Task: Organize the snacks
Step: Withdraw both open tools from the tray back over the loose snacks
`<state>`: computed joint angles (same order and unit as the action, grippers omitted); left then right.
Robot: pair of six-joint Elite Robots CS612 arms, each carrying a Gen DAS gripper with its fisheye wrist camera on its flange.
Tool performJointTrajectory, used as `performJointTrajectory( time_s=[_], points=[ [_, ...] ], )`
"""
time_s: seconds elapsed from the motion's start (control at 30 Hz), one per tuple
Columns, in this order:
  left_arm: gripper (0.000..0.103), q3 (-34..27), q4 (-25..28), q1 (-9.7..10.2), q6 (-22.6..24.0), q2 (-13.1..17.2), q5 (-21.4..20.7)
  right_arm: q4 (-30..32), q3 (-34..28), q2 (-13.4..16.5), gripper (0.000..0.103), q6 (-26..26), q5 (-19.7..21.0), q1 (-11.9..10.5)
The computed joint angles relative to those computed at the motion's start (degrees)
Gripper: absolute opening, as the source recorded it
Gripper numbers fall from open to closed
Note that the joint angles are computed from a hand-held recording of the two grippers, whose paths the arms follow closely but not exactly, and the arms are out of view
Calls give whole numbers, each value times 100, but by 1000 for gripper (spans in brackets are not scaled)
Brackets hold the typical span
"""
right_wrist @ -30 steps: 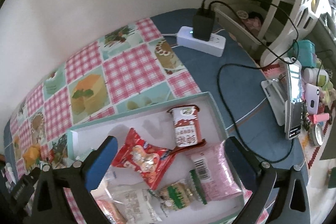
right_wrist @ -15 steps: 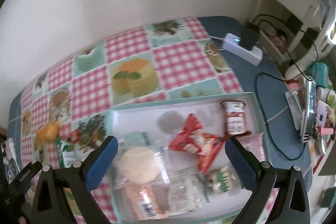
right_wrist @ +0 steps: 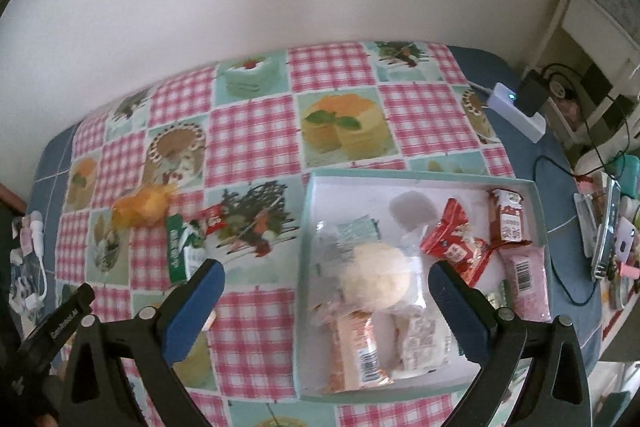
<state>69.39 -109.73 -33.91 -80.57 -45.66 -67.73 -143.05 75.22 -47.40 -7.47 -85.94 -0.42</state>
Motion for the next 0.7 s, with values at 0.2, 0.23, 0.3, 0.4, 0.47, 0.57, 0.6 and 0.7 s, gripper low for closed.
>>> performJointTrajectory(
  time_s=[0.2, 0.23, 0.3, 0.4, 0.47, 0.57, 0.6, 0.7],
  points=[
    [87, 248, -169, 12, -17, -92, -155, -59, 148, -86, 103, -50, 11, 54],
    [87, 280, -218, 18, -21, -104, -184, -53, 171, -98, 103, -69, 17, 60],
    [87, 321, -299, 22, -34, -119, -219, -43, 207, -115, 103, -84, 3, 71],
    [87, 307, -340, 14, 14, -105, -225, -11, 242, -126, 103, -77, 5, 79],
    [87, 282, -376, 14, 86, -83, -259, 43, 242, -114, 103, -76, -24, 93],
    [87, 226, -479, 20, 236, -25, -371, 167, 217, -72, 103, -149, -52, 115],
    [87, 193, -494, 21, 286, 3, -412, 200, 202, -56, 103, -167, -70, 122],
    [87, 97, -420, 5, 343, 61, -424, 286, 163, -8, 103, -173, -127, 140]
  ],
)
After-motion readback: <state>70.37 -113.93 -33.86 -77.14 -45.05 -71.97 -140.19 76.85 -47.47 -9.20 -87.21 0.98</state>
